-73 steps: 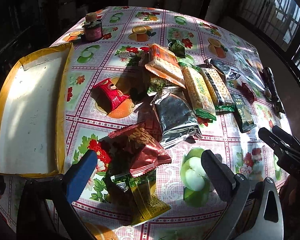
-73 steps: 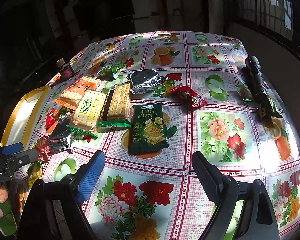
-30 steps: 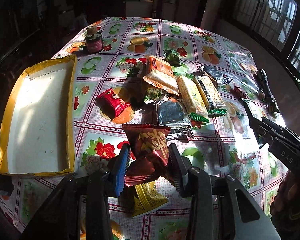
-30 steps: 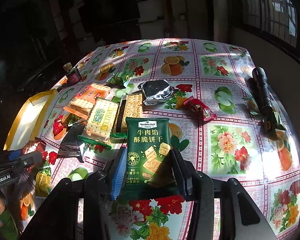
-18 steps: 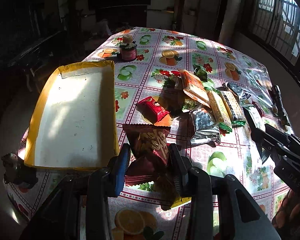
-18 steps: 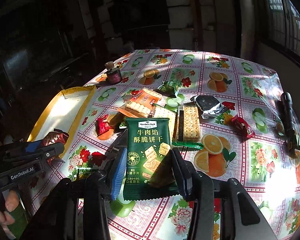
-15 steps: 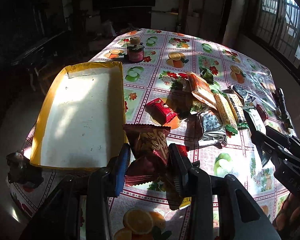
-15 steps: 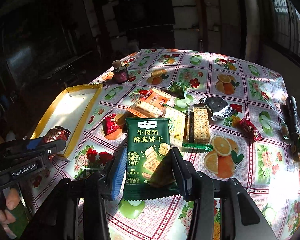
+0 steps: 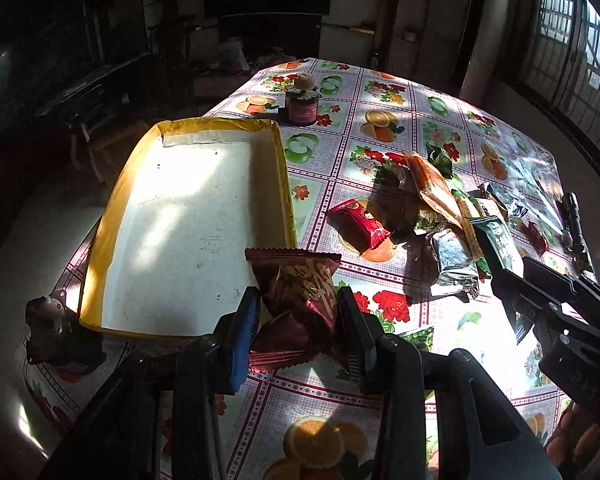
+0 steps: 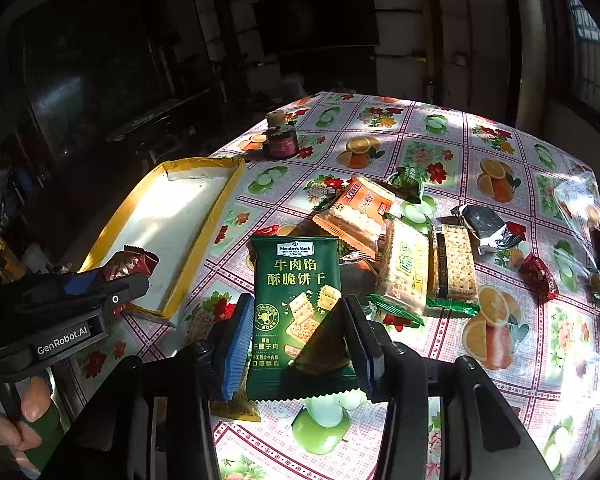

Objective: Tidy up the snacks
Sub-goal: 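Carry the red-brown packet with the left tool while the right tool carries the green pack over the tray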

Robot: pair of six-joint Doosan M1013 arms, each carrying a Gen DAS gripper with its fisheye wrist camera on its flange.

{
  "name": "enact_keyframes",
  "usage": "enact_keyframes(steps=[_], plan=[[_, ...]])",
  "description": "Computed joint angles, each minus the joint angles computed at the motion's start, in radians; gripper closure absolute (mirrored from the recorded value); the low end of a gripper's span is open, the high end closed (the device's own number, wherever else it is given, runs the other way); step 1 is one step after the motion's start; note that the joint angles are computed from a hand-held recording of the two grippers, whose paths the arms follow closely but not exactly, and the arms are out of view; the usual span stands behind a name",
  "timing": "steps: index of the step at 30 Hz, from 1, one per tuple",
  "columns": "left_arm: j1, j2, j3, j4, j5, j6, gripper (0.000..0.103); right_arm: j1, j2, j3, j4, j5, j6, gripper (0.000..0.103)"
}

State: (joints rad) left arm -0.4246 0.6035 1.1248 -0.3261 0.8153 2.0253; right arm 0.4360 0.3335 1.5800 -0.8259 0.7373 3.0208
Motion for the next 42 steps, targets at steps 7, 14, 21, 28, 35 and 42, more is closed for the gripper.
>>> enact_keyframes(steps=[7, 14, 21, 28, 35, 42], plan=[[0.024, 0.033, -0.052, 0.034, 0.022, -0.066, 0.065, -0.014, 0.044, -0.058, 0.068, -0.077, -0.092, 0.055], [0.045, 0.072, -0.110, 0.069, 0.047, -0.125, 0.065, -0.031, 0.110, -0.152, 0.194, -0.156, -0.249, 0.055], [0.059, 0.123, -0.178, 0.103, 0.098, -0.185, 0.065, -0.051, 0.190, -0.265, 0.366, -0.178, -0.451, 0.055], [0.065, 0.165, -0.240, 0.116, 0.146, -0.212, 0.065, -0.075, 0.261, -0.362, 0.536, -0.164, -0.620, 0.055], [0.061, 0.207, -0.296, 0.139, 0.206, -0.219, 0.065, -0.098, 0.334, -0.458, 0.686, -0.098, -0.786, 0.055], [0.058, 0.232, -0.322, 0.160, 0.242, -0.236, 0.065, -0.100, 0.374, -0.514, 0.710, -0.022, -0.851, 0.055]])
